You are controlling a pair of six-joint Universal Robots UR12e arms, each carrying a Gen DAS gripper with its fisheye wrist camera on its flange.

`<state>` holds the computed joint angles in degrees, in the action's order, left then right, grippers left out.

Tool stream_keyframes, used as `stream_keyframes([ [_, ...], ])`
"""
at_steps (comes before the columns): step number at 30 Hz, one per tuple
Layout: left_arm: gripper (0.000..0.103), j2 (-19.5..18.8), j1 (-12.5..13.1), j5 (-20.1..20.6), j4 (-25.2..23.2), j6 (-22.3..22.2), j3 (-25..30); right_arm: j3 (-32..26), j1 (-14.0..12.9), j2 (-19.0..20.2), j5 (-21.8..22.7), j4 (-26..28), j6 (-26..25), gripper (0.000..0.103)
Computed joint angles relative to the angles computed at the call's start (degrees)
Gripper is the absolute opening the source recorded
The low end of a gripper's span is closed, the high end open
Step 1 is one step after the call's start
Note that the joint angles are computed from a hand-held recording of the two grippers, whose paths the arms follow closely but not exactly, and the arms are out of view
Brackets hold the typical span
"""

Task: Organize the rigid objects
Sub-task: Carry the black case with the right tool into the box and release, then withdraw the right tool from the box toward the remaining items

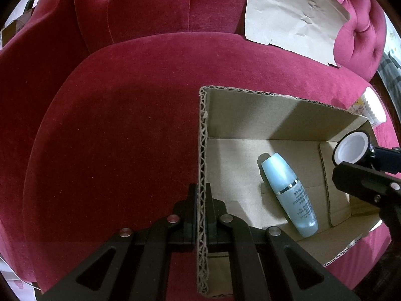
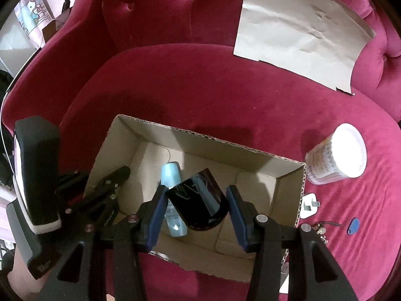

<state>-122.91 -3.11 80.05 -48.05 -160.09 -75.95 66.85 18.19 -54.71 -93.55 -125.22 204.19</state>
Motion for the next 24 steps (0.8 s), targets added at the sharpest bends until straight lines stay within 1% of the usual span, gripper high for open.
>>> stream_keyframes([
  [8, 0.004, -0.01, 0.0, 0.0, 0.0, 0.05, 0.03, 0.23, -0.02, 0.19, 0.49, -1.25, 1.41, 0.052],
  [9, 0.004, -0.01, 0.0, 0.0, 0.0, 0.05, 0.03, 0.26, -0.02, 0.19, 0.46, -1.48, 1.6, 0.056],
  [10, 0.004, -0.01, -0.01, 0.01, -0.03, 0.04, 0.03, 0.17, 0.06, 0.22, 0.14, -1.4, 1.84, 0.065],
  [11, 0.004, -0.02, -0.02, 0.04, 0.02, 0.09, 0.03, 0.1, 0.17, 0.2, -0.56, -1.3, 2.09, 0.07],
  [12, 0.004, -0.01, -0.04, 0.09, 0.06, 0.16, 0.02, 0.03, 0.19, 0.21, -0.83, -1.35, 2.18, 0.078],
  [13, 0.004, -0.01, -0.04, 0.09, 0.06, 0.16, 0.02, 0.0, 0.22, 0.21, -1.09, -1.4, 2.28, 0.085],
  [14, 0.004, -0.03, -0.04, 0.05, -0.01, 0.08, 0.08, 0.04, 0.23, 0.13, -1.41, -1.4, 2.34, 0.087],
  [16, 0.004, -0.05, -0.06, 0.08, 0.01, 0.09, 0.12, -0.16, 0.31, 0.12, -2.49, -0.85, 2.43, 0.097],
  [18, 0.004, -0.07, -0.06, 0.07, -0.01, 0.08, 0.15, -0.2, 0.34, 0.04, -3.04, -0.71, 2.5, 0.103],
  [24, 0.004, -0.07, -0.06, 0.08, 0.02, 0.12, 0.14, -0.06, 0.22, -0.26, -3.33, -0.62, 2.32, 0.103],
])
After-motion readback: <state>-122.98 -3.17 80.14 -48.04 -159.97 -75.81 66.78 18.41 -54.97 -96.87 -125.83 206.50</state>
